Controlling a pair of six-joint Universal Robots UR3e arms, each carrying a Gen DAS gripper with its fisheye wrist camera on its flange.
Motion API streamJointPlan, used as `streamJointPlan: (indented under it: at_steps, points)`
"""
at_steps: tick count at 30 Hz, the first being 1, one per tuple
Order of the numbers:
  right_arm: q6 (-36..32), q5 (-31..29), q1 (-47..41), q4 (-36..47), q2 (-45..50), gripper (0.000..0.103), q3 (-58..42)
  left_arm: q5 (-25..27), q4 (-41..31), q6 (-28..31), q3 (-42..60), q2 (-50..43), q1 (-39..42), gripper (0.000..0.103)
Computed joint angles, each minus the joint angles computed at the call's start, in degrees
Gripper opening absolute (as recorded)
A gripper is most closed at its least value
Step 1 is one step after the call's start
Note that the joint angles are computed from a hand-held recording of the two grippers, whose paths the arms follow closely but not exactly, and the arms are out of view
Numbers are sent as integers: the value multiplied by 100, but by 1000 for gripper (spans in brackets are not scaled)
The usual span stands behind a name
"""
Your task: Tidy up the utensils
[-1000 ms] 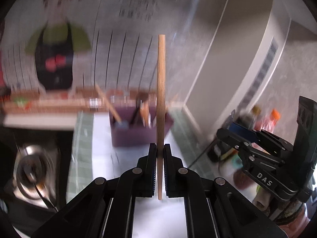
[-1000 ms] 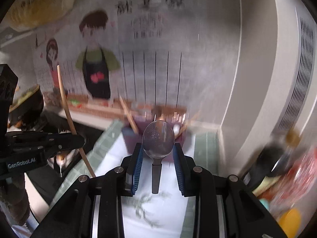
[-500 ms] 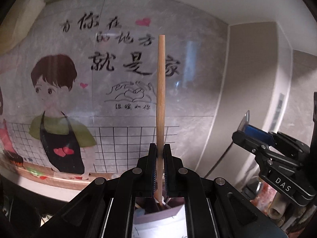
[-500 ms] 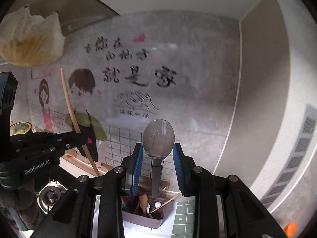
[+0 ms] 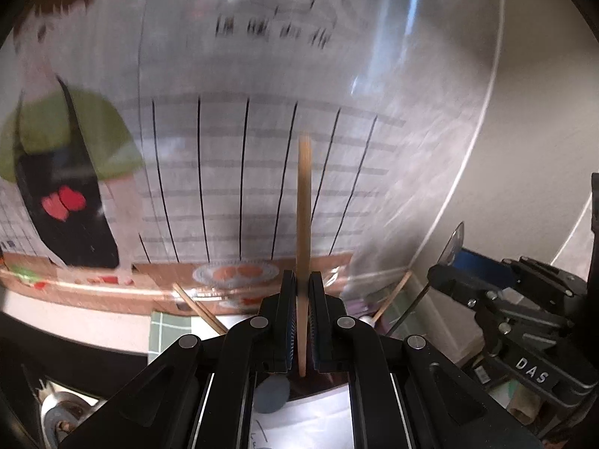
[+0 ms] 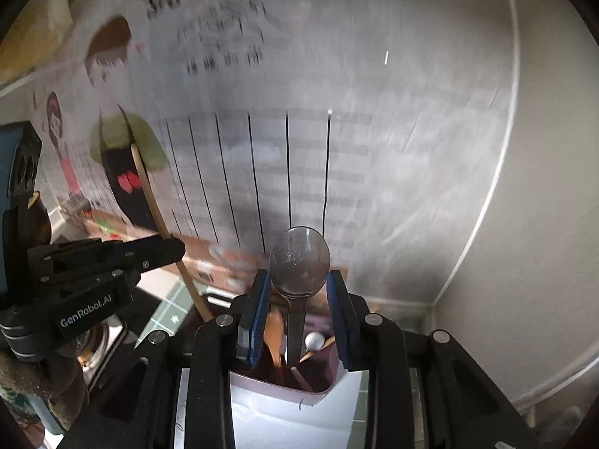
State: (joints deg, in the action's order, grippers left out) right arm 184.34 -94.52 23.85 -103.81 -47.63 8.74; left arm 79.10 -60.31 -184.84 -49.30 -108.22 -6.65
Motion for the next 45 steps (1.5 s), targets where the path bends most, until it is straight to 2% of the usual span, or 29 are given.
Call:
streamJointPlan:
  at_steps: [11, 17, 19, 21, 23, 25, 27, 29, 35, 39, 45]
  points:
    - [186, 604, -208, -320, 141, 28, 1188, -173, 212, -64, -623, -429, 22, 7]
    - [226, 837, -303, -485, 29, 29, 1710, -138, 198, -158, -1023, -117, 14, 10]
    - [279, 822, -303, -643, -170, 37, 2044, -112, 235, -226, -1329, 222, 36, 16]
    - [368, 722, -276, -1050, -688, 50, 2824, -59, 247, -287, -1658, 610, 63, 42]
    - [444, 730, -256, -1416, -1134, 61, 3469, -3, 341, -339, -2105, 1107, 75, 58]
    - [527, 658, -193, -1821, -1749, 67, 4277, 66, 424, -363, -2491, 1559, 62, 62]
    - [570, 504, -91, -2032, -2171, 73, 4783, 112, 427, -409, -2860, 2019, 51, 72]
    - [653, 324, 50, -2245, -2711, 79, 5418, 176, 450, -487, -3231, 2488, 19, 76]
    - [1038, -194, 535, -2723, -4057, 88, 7012, 999, 630, -805, -4282, 3681, -604, 90]
    - [1401, -494, 861, -2926, -4758, 88, 7919, 1902, 647, -1215, -4994, 4333, -1347, 99]
    - [2072, -1885, 1969, -3361, -5184, 89, 8852, 3563, 1007, -2183, -5948, 4926, -2817, 103]
